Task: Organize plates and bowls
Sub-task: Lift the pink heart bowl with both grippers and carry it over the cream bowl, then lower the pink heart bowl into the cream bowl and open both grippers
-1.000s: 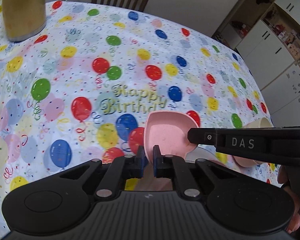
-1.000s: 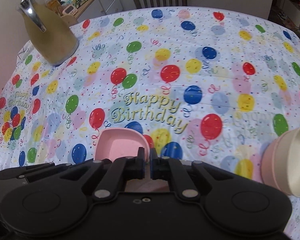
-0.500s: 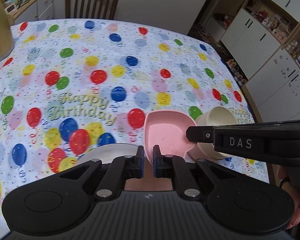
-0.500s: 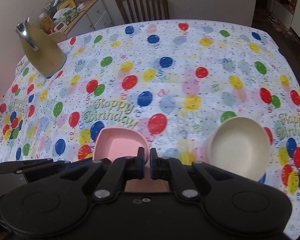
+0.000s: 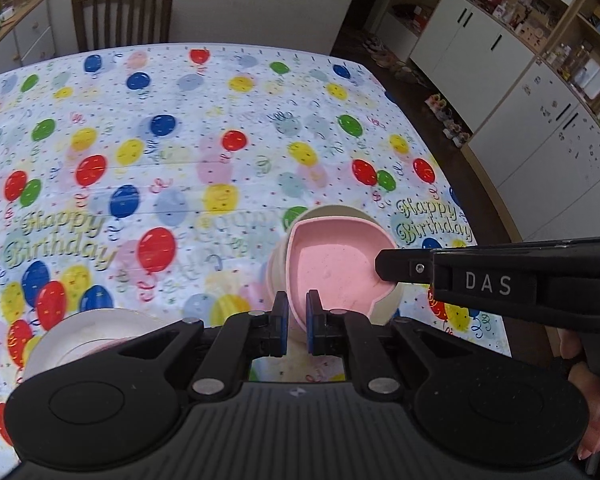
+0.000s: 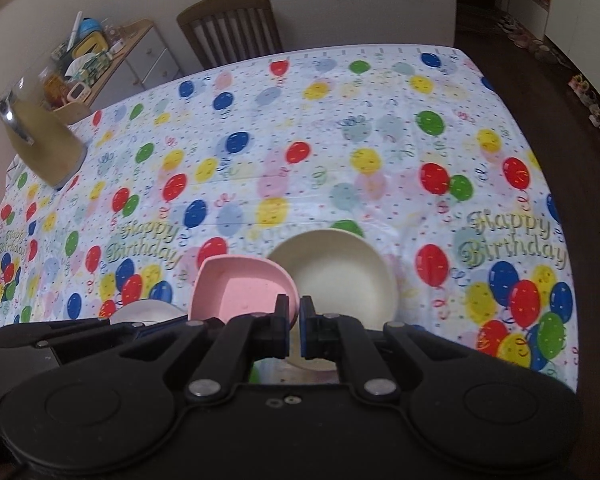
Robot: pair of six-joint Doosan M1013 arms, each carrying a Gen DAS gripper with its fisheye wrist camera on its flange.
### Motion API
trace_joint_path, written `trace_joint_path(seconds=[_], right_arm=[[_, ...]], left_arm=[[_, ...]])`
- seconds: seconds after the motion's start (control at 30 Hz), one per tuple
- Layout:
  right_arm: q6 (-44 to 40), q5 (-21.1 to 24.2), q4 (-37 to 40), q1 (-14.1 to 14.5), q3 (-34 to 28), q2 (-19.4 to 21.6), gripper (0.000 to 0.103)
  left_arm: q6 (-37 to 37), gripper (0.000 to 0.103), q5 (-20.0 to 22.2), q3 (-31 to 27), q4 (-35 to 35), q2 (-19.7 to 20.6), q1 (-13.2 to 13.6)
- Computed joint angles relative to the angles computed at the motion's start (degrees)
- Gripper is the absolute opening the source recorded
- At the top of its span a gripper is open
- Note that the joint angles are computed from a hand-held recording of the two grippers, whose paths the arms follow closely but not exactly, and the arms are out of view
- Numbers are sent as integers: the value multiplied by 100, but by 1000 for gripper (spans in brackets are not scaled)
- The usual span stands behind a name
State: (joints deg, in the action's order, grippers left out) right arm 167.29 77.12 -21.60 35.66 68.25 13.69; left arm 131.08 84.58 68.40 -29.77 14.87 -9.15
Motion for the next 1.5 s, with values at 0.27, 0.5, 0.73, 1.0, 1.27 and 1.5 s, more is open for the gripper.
trace_joint_path(seconds=[0.27,0.5,0.73,1.0,1.27,1.5], right_arm=[[262,-295,146,-191,648,-327,3],[270,-668,419,-351,942,-375,3],[21,-676,618,-465,952,-320,4],[-325,-676,791,-556,906,-295,9],[-556,-843,1033,-649,971,-361,14],[-746,-852,1026,-613,932,-412,23]], left_arm=[[-98,8,-253,229,403,-25,-388],[-220,8,-332,247,765,96,-541],[-245,8,-403,251,942,162,-633],[-395,8,-391,160,997,229,-663],[-468,8,-394,131,943,223,-640],[-554,8,-372,91,888,171,-583]])
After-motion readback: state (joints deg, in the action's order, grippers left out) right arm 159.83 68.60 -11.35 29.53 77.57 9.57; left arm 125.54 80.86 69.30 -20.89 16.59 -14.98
